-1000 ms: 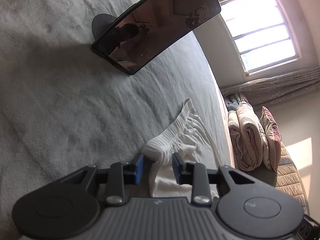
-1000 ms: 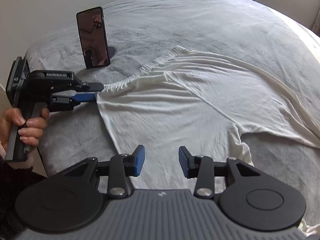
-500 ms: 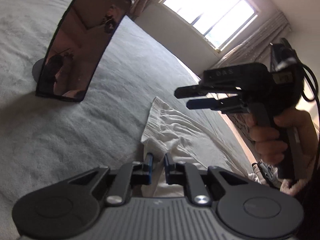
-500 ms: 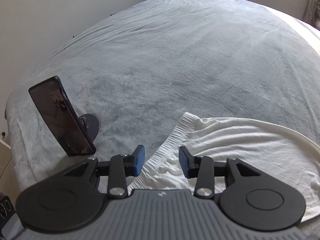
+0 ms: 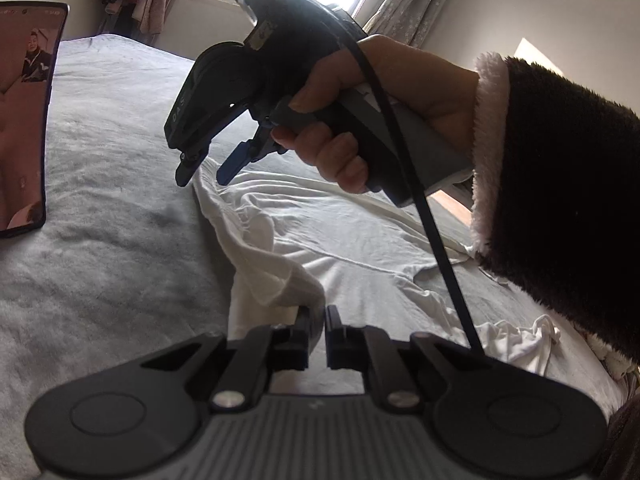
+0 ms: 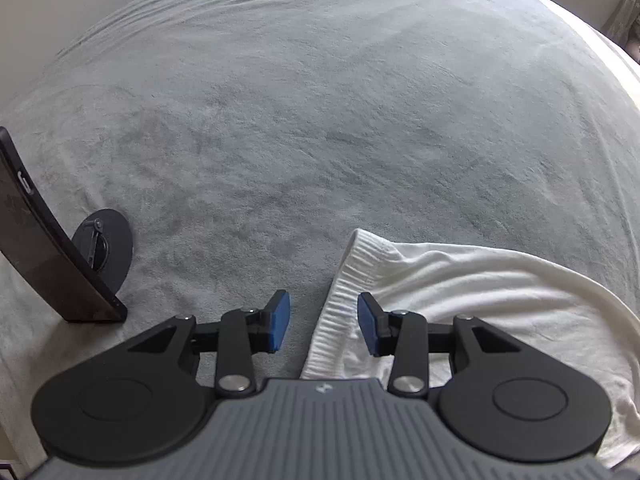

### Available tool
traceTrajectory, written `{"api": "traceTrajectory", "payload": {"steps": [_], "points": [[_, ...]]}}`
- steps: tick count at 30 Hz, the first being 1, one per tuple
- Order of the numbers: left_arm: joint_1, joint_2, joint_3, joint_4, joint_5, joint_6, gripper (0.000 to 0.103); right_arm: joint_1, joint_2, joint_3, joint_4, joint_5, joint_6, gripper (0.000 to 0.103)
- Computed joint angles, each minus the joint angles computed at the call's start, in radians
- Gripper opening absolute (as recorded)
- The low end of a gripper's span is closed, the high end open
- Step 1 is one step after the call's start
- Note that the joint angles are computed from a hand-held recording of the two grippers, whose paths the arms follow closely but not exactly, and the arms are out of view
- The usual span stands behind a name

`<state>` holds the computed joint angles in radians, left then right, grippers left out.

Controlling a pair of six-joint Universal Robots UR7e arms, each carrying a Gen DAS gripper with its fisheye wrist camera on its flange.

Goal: Fold clothes

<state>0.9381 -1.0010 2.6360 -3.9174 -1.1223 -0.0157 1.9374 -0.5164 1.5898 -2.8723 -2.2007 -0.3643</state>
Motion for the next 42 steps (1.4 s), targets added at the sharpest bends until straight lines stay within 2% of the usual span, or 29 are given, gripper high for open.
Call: {"api": "traceTrajectory", "payload": {"steps": [5,7,8,9,11,12,15,18,22,25,27,30,35,37,42], "points": [[0.008,-0.031,-0.001,0.049,0.023,-0.029,0.007,-0.003,0.034,-0.029,0.024,-0.047,0.004,0.042],[0.018,-0.061,0.008,0.084,0.023,-0.058,0.009,-0.003,0.034,-0.027,0.006,-0.051,-0.003,0.035],[0.034,-0.081,0.006,0.104,0.001,-0.083,0.013,-0.004,0.031,-0.022,-0.005,-0.049,-0.006,0.031],[0.049,-0.101,0.004,0.124,-0.021,-0.108,0.015,-0.006,0.024,-0.016,-0.012,-0.039,-0.003,0.03],[0.081,-0.14,-0.002,0.163,-0.067,-0.158,0.036,-0.018,0.001,0.004,-0.017,-0.008,0.011,0.03],[0.105,-0.157,-0.007,0.173,-0.104,-0.193,0.039,-0.025,-0.01,0.015,-0.023,0.008,0.017,0.03],[0.175,-0.177,-0.01,0.156,-0.221,-0.293,0.043,-0.047,-0.044,0.047,-0.046,0.073,0.035,0.03],[0.241,-0.162,-0.028,0.128,-0.302,-0.371,0.045,-0.064,-0.07,0.069,-0.048,0.113,0.058,0.03],[0.327,-0.114,-0.061,0.079,-0.399,-0.486,0.045,-0.07,-0.089,0.083,-0.052,0.124,0.062,0.03],[0.359,-0.101,-0.081,0.062,-0.443,-0.537,0.045,-0.074,-0.104,0.098,-0.063,0.122,0.053,0.03],[0.352,-0.096,-0.084,0.056,-0.424,-0.545,0.044,-0.085,-0.115,0.108,-0.071,0.121,0.057,0.03],[0.301,-0.083,-0.088,0.062,-0.319,-0.521,0.037,-0.108,-0.135,0.125,-0.074,0.138,0.082,0.03],[0.19,-0.046,-0.09,0.045,-0.124,-0.422,0.011,-0.14,-0.161,0.15,-0.082,0.191,0.119,0.03],[0.147,-0.03,-0.087,0.024,-0.062,-0.366,0.006,-0.14,-0.164,0.152,-0.088,0.204,0.115,0.03],[0.077,0.004,-0.076,-0.034,0.031,-0.234,0.004,-0.118,-0.142,0.129,-0.09,0.193,0.083,0.03]]}}
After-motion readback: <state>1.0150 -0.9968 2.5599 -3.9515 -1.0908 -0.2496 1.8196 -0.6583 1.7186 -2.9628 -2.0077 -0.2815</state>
